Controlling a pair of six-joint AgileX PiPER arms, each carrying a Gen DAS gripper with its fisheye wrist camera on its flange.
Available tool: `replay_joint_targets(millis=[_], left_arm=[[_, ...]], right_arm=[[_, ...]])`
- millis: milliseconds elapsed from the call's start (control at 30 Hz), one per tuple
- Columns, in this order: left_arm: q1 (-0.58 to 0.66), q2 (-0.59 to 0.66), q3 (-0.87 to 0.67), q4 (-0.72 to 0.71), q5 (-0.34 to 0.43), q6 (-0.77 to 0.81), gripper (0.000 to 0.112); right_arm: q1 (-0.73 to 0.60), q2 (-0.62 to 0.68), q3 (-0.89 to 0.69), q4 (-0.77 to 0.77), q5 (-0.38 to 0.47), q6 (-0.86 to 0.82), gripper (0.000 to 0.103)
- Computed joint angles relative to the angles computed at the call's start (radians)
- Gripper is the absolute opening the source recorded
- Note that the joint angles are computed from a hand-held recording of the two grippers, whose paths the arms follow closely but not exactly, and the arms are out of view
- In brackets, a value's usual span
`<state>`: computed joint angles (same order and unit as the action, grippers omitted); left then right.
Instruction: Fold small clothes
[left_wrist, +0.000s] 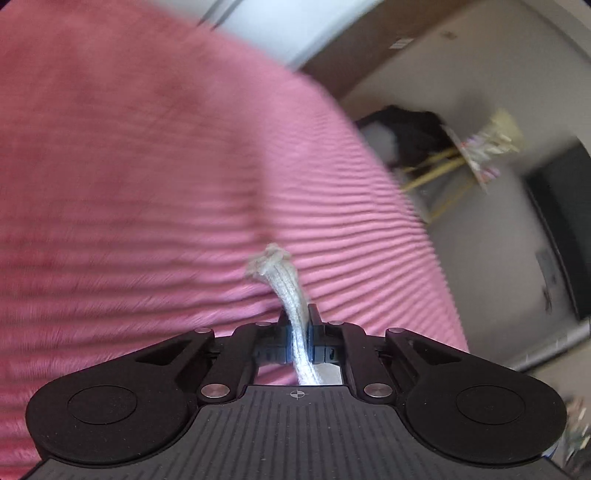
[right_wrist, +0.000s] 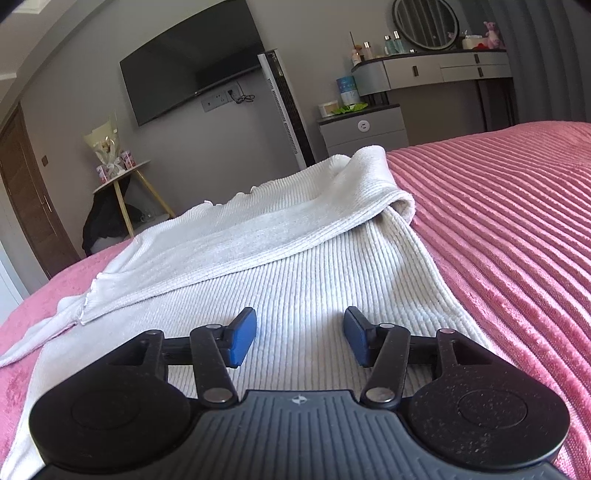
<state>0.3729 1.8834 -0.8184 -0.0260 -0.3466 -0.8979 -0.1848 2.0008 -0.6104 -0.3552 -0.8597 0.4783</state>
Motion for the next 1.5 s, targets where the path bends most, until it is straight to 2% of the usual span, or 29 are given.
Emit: replay_joint_targets(millis=[133, 267, 367, 467, 500, 567, 600, 633, 667, 700, 833, 867, 933, 967, 1033, 1100, 1133, 1200, 1300, 1367, 1433, 1500], left_arm=[[-0.148, -0.134, -0.007, -0.218, -0.013, 0.4, 0.009], [-0.395, -0.221, -0.081, -0.406, 0.0, 0.8, 0.009], [-0.611, -0.182, -0.174, -0.629, -0.032, 1.1, 0.009], [-0.785, -0.063, -0.321, -0.921, -0.017, 1.4, 0.01], [-0.829, -0.012, -0.371, -1.021, -0.003, 1.498, 0.016], [-0.892, 0.084, -0.459, -1.221, 0.031, 1.672, 0.035], [-0.915, 0.126, -0.488, -1.321, 0.035, 1.759, 0.049], [-0.939, 0.154, -0.504, -1.419, 0.012, 1.836, 0.051], [-0.973, 0.164, -0.494, -1.498, -0.047, 1.873, 0.05], [-1.012, 0.154, -0.465, -1.567, -0.11, 1.87, 0.051], [-1.032, 0.049, -0.243, -1.585, -0.175, 1.582, 0.069], [-1.028, 0.025, -0.19, -1.6, -0.194, 1.56, 0.07], [-1.019, 0.011, -0.141, -1.642, -0.229, 1.617, 0.07], [-1.004, 0.008, -0.126, -1.655, -0.247, 1.653, 0.07], [-0.976, 0.011, -0.104, -1.657, -0.251, 1.657, 0.071], [-0.928, 0.018, -0.091, -1.596, -0.183, 1.581, 0.071], [-0.911, 0.019, -0.079, -1.557, -0.152, 1.538, 0.071], [-0.92, 0.017, -0.058, -1.503, -0.153, 1.492, 0.073], [-0.917, 0.026, -0.062, -1.448, -0.155, 1.481, 0.075], [-0.912, 0.029, -0.045, -1.354, -0.151, 1.39, 0.075], [-0.911, 0.026, -0.027, -1.263, -0.144, 1.301, 0.075], [-0.921, 0.03, -0.02, -1.229, -0.154, 1.258, 0.076]], right_arm=[[-0.015, 0.009, -0.003, -0.029, -0.017, 0.029, 0.054], [-0.017, 0.013, -0.008, -0.035, -0.02, 0.037, 0.054], [-0.025, 0.019, -0.009, -0.05, -0.032, 0.053, 0.054], [-0.046, 0.031, -0.012, -0.083, -0.053, 0.081, 0.054], [-0.056, 0.036, -0.014, -0.099, -0.06, 0.093, 0.054], [-0.07, 0.043, -0.016, -0.124, -0.074, 0.112, 0.054], [-0.076, 0.046, -0.018, -0.134, -0.079, 0.121, 0.054], [-0.082, 0.049, -0.019, -0.145, -0.083, 0.129, 0.054], [-0.087, 0.051, -0.021, -0.154, -0.087, 0.138, 0.054], [-0.091, 0.053, -0.023, -0.162, -0.089, 0.145, 0.054], [-0.079, 0.031, -0.034, -0.16, -0.039, 0.149, 0.055], [-0.067, 0.017, -0.034, -0.148, -0.014, 0.139, 0.055], [-0.049, -0.036, -0.05, -0.167, 0.086, 0.154, 0.056], [-0.053, -0.065, -0.062, -0.226, 0.125, 0.214, 0.056], [-0.076, -0.088, -0.094, -0.398, 0.119, 0.414, 0.055], [-0.068, -0.074, -0.151, -0.547, 0.11, 0.613, 0.053], [-0.055, -0.058, -0.191, -0.625, 0.109, 0.713, 0.052], [-0.01, -0.017, -0.296, -0.779, 0.134, 0.913, 0.048], [0.055, 0.047, -0.434, -0.884, 0.176, 1.104, 0.047], [0.086, 0.095, -0.538, -1.012, 0.198, 1.28, 0.047], [0.117, 0.131, -0.611, -1.093, 0.236, 1.397, 0.038], [0.14, 0.134, -0.643, -1.15, 0.28, 1.456, 0.009]])
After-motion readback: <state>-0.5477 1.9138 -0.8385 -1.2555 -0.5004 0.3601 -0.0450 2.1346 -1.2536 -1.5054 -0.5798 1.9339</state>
